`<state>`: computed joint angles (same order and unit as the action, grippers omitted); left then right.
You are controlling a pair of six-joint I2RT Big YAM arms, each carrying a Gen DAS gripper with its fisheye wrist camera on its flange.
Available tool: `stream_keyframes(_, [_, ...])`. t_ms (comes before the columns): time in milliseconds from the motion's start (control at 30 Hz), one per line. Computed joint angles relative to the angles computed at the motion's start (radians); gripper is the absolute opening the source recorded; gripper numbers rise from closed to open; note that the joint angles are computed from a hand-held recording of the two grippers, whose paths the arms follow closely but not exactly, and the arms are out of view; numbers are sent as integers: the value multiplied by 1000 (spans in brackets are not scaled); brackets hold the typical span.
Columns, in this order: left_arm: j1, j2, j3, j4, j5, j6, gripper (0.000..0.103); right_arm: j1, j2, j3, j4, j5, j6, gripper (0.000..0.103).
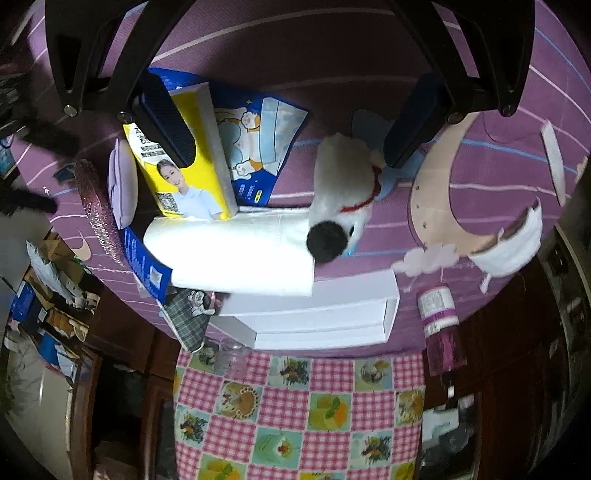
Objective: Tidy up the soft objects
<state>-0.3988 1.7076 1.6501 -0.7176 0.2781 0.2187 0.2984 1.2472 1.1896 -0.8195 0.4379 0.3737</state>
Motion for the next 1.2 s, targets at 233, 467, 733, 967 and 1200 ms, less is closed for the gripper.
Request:
stream_keyframes(233, [-7, -45, 7, 10, -46, 10, 103, 11, -34, 45, 34, 226, 46, 88])
stream_keyframes(467, [-25, -38, 112, -6, -65, -22, 103, -77, -3, 132, 91, 19, 109, 88])
stream_keyframes(733, [-58, 100, 311, -81, 12, -70, 103, -167, 46, 127, 163, -93, 198, 87])
stream_keyframes(967, [-48, 177, 340, -153, 44, -79, 99, -249, 54, 66, 128, -243, 317, 81])
stream_keyframes(1200, [-44, 171, 313, -158, 43, -83, 99, -257, 87, 96, -9, -278, 406, 81])
